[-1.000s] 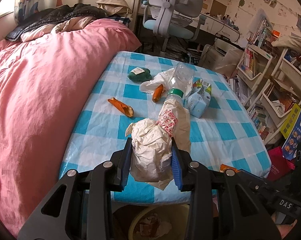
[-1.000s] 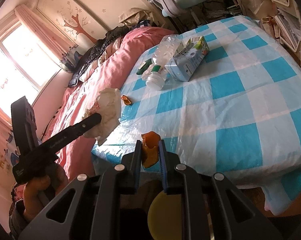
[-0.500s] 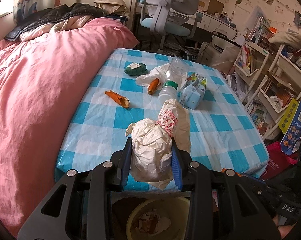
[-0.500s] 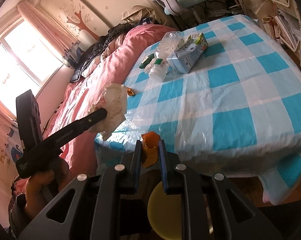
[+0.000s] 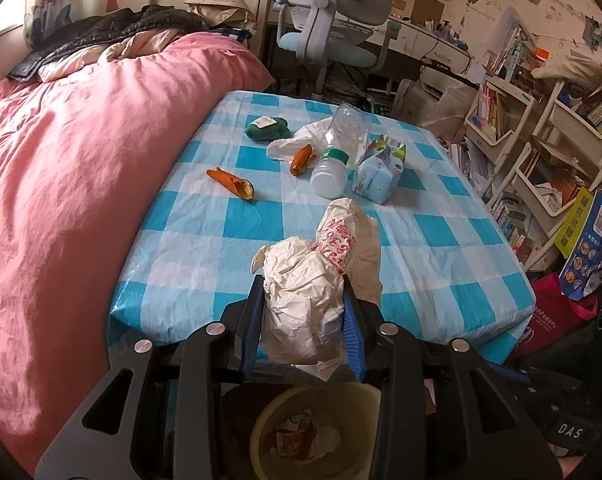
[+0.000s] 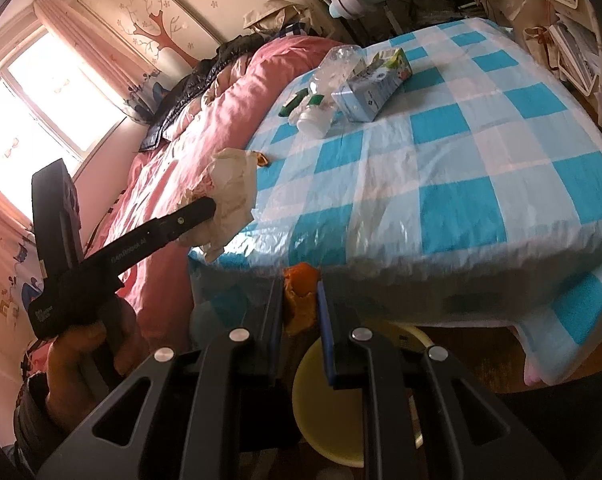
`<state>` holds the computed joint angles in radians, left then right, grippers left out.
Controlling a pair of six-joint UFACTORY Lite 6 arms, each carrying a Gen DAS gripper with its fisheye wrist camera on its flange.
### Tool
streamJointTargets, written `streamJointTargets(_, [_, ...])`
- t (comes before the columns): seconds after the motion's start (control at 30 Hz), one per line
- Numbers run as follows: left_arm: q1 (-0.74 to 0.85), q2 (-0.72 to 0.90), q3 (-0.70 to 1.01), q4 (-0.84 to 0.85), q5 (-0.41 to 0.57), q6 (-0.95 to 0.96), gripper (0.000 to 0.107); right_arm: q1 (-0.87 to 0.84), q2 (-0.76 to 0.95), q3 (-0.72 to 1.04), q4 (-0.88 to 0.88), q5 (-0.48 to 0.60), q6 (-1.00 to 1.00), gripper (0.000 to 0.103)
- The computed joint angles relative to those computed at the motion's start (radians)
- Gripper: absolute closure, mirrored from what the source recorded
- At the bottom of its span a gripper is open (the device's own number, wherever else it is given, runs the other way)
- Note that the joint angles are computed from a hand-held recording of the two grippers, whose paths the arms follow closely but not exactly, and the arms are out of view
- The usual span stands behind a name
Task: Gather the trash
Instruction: 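Carry the paper bag and orange peel over the yellow bucket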
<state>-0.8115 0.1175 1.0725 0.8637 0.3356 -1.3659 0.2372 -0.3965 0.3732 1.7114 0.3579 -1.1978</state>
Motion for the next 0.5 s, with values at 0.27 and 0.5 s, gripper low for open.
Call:
streamJointTargets(0.27, [-0.03, -0.017, -0.026, 0.008, 0.012, -0.017, 0.073, 0.039, -0.034, -0.032, -0.026, -0.025, 0.048, 0.085])
streamJointTargets(0.5, [-0.071, -0.025, -0.054, 0.018, 0.03, -0.042, 0.073, 0.065, -0.055, -0.055, -0.053, -0.041, 0.091, 0.085])
